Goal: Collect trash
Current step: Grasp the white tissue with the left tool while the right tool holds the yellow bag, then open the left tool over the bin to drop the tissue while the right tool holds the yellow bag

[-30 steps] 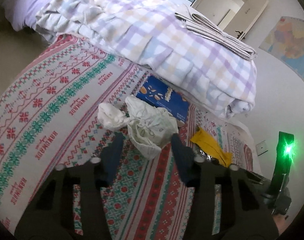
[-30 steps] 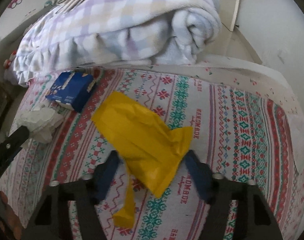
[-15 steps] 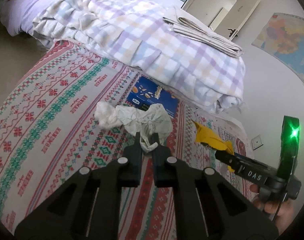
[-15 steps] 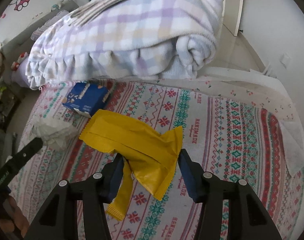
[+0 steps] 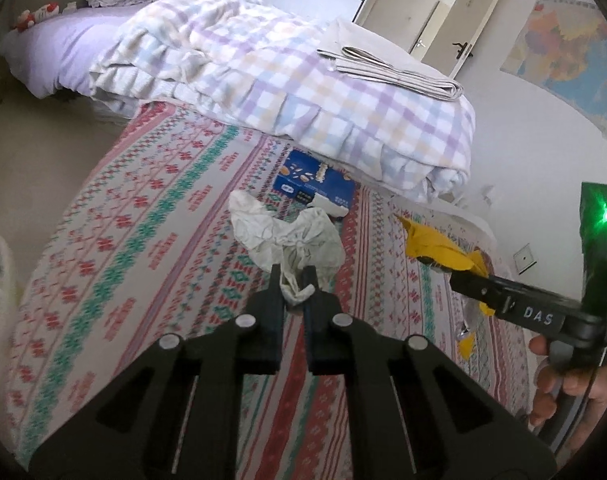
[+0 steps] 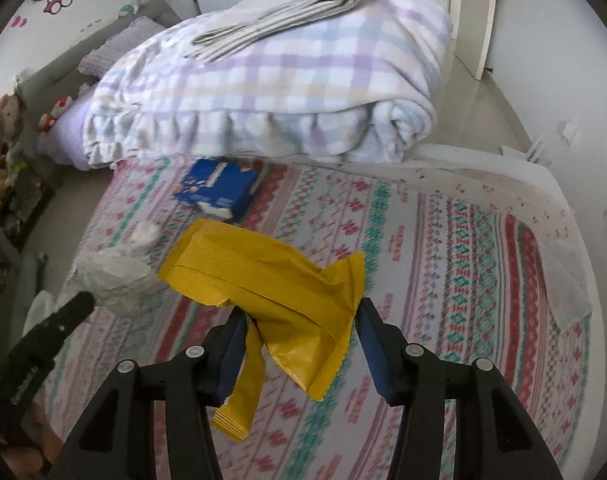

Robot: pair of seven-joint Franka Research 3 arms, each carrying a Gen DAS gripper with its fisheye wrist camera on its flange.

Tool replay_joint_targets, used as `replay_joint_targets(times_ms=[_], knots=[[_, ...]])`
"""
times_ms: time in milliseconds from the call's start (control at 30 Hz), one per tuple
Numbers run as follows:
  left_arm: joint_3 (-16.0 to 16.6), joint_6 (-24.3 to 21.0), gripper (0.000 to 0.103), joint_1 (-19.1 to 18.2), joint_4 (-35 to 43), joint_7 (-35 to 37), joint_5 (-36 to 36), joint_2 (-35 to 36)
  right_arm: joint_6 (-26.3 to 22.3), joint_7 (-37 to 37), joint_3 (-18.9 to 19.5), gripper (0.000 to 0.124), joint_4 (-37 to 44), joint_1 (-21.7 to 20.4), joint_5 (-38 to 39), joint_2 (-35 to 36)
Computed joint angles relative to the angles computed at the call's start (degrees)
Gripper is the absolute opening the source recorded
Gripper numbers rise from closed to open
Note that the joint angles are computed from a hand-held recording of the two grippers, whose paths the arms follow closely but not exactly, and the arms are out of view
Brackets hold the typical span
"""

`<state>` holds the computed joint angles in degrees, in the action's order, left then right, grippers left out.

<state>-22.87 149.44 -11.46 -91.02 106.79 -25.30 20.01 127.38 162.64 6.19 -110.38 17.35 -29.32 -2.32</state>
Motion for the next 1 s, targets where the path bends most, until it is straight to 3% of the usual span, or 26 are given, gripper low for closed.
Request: replay_joint_targets(times_ms=[467, 1000], knots=[[5.48, -3.41, 0.009, 1.89, -6.07, -0.13, 4.93, -7.73, -1.22, -3.88, 0.61, 0.054, 8.51, 4.68, 1.33, 5.51], [10.65, -4.88, 0.009, 6.48, -8.54, -1.54, 8.82, -10.82, -3.37, -11.92, -2.77, 0.054, 28.95, 13.04, 3.22, 20.51]])
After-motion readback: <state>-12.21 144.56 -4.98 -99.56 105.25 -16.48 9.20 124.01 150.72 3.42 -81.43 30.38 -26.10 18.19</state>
